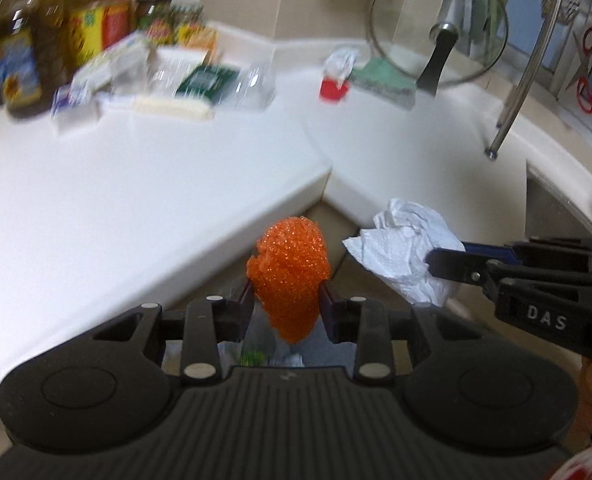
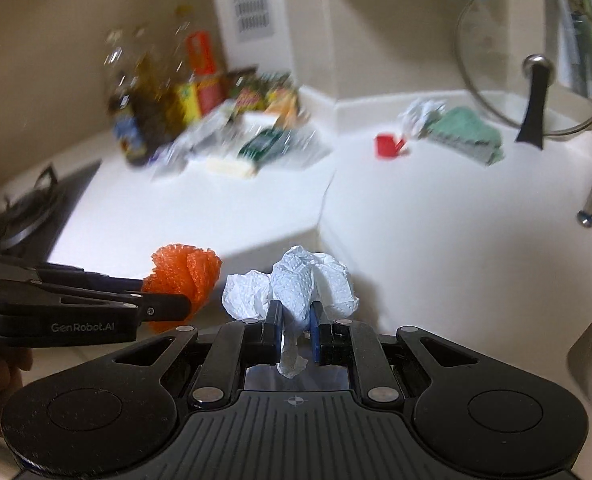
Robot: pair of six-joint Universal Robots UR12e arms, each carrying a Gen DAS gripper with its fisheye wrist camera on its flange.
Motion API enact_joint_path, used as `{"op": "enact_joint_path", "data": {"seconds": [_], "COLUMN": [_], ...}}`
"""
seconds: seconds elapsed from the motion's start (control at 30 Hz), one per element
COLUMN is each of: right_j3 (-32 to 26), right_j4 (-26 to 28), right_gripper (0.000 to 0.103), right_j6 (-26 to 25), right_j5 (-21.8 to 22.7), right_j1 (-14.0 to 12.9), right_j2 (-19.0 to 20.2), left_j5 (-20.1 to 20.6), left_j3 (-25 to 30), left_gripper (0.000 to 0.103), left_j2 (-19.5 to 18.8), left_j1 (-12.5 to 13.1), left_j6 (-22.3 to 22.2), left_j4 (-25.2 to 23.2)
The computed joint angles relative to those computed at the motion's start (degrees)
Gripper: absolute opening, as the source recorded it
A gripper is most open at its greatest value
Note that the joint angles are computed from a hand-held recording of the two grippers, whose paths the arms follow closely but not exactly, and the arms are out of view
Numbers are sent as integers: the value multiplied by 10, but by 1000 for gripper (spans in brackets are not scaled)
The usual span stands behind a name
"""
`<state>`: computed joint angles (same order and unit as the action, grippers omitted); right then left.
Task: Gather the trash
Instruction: 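Carry the scrubber and tissues down over the wastebasket with both grippers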
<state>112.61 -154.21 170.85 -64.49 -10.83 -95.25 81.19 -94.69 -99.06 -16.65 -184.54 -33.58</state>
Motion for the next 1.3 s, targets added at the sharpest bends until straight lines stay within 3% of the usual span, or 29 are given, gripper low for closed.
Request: {"op": "enact_joint_path", "data": {"seconds": [0.27, 0.47, 0.67, 0.9, 1.3], "right_j3": [21, 26, 23, 16, 13], "right_j4": [68, 79, 86, 101, 108], "right_gripper": [14, 14, 14, 14, 14], "right_j6": [-99, -181, -230, -246, -251], "right_j5": [-12, -54, -81, -93, -97], "right_j1": [11, 30, 40, 41, 40], "right_j2": [13, 44, 76, 106, 121], "left_j5": [8, 21, 25, 26, 29], "left_j3": [-41, -49, -45, -30, -21], "left_gripper": [31, 31, 31, 31, 33], "left_j2": [3, -21, -50, -79, -103], "left_j1": [-3, -5, -5, -6, -9], "left_j6": [-50, -64, -72, -72, -73], "left_j4": [-42, -45, -44, -60, -70]}}
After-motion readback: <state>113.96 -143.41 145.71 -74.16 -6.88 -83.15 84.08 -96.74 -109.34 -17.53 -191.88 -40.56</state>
